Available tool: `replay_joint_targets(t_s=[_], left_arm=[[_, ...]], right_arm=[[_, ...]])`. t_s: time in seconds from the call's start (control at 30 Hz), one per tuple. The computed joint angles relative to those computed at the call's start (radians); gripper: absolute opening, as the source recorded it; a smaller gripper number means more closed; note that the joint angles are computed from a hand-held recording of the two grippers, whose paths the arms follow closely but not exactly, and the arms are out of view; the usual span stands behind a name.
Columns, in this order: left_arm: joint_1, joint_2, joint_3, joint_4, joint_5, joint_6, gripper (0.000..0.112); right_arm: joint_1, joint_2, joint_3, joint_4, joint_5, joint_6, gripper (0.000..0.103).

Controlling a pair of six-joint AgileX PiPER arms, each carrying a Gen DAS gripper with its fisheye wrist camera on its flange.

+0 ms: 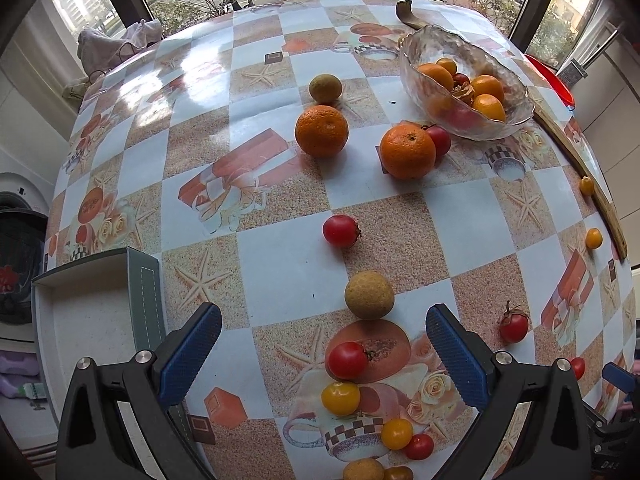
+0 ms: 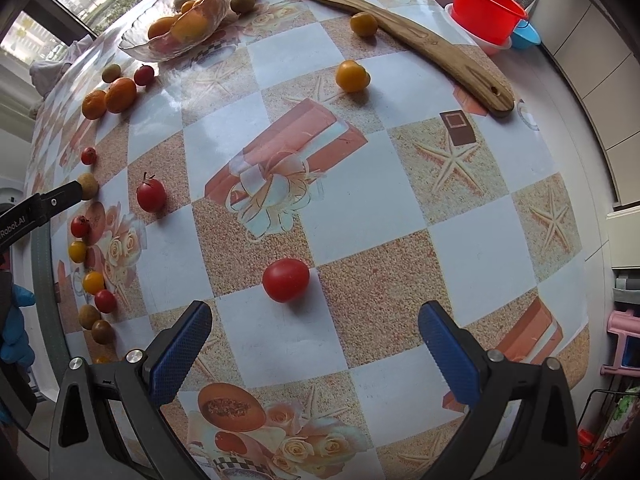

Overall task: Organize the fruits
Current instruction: 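Grasp the brown round fruit with the left tool while the right tool grasps a red tomato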

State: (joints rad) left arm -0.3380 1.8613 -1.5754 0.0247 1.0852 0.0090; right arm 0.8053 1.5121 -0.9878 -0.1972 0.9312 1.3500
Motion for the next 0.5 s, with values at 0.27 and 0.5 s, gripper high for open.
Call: replay_joint_targets(t_s=[0.27, 0.5], left_arm=[[-0.031, 0.052, -0.036, 0.007, 0.023, -0.004, 0.072], [-0.033, 0.056, -0.019, -0.037, 0.01, -0.005, 0.045]], right_arm=[[-0.002, 0.067, -0.056, -0.006, -0.013, -0.032, 0.091], [0.017, 0.16, -0.17, -0.04, 0.084, -0.083, 0.069]])
